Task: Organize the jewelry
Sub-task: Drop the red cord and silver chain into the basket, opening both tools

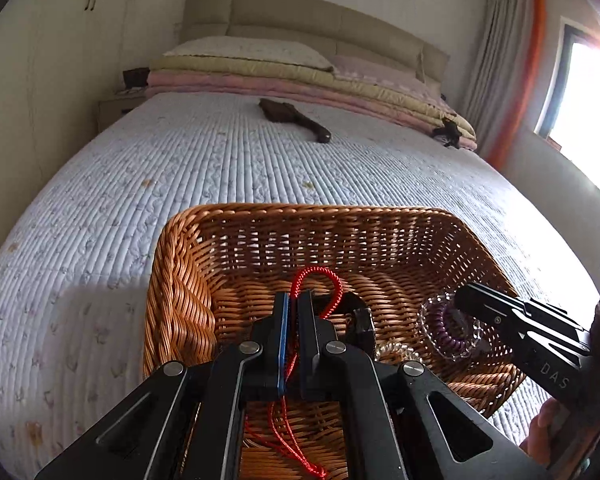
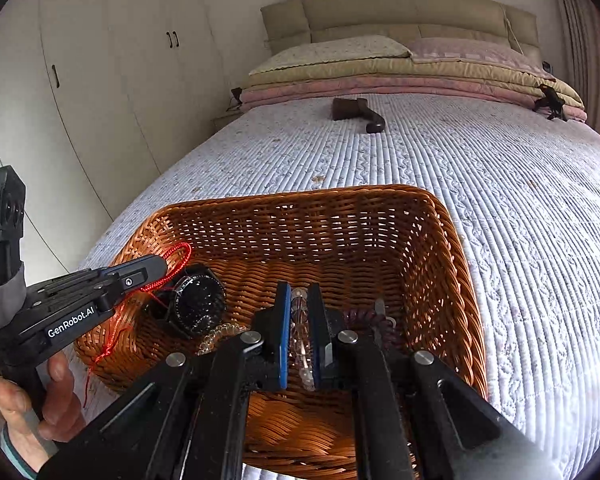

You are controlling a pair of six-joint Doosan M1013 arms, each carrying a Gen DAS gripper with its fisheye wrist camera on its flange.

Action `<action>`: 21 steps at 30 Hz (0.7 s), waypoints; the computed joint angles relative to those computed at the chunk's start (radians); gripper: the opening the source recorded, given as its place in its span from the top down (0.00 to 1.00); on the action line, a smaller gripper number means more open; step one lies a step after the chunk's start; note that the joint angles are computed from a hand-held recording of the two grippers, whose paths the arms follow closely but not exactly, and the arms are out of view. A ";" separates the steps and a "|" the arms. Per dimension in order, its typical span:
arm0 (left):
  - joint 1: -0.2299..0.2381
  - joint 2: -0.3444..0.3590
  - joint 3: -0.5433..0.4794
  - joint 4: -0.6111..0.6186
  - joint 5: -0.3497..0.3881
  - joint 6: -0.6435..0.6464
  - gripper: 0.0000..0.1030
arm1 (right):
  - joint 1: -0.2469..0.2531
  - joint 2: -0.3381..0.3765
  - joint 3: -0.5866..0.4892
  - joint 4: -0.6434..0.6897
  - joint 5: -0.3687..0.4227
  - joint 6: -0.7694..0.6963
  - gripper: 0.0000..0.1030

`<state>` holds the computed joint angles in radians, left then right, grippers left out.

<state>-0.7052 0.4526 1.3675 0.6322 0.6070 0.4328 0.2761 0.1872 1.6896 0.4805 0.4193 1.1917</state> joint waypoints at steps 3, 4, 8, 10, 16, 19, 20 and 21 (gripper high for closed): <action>-0.002 -0.006 0.009 0.009 -0.003 -0.003 0.92 | 0.001 -0.006 0.012 -0.007 -0.013 -0.001 0.88; -0.004 -0.012 0.015 0.023 -0.011 -0.009 0.88 | 0.003 -0.006 0.012 -0.031 -0.017 0.019 0.78; -0.018 -0.028 0.033 0.122 -0.016 -0.081 0.63 | 0.010 -0.022 0.035 -0.053 -0.073 0.026 0.64; -0.027 -0.037 0.045 0.186 -0.020 -0.136 0.62 | 0.010 -0.034 0.048 -0.045 -0.103 0.024 0.64; -0.050 -0.067 0.076 0.316 -0.024 -0.251 0.56 | 0.019 -0.080 0.084 -0.192 -0.207 0.170 0.64; -0.072 -0.092 0.095 0.375 -0.009 -0.289 0.56 | 0.016 -0.120 0.105 -0.107 -0.220 0.099 0.64; -0.083 -0.104 0.106 0.401 -0.008 -0.305 0.56 | 0.016 -0.134 0.112 -0.081 -0.220 0.072 0.64; -0.094 -0.116 0.117 0.406 -0.005 -0.301 0.56 | 0.017 -0.152 0.124 -0.090 -0.219 0.078 0.64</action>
<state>-0.7996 0.3364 1.4848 1.0378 0.6017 0.1320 0.2929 0.0356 1.8134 0.3906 0.1999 1.2693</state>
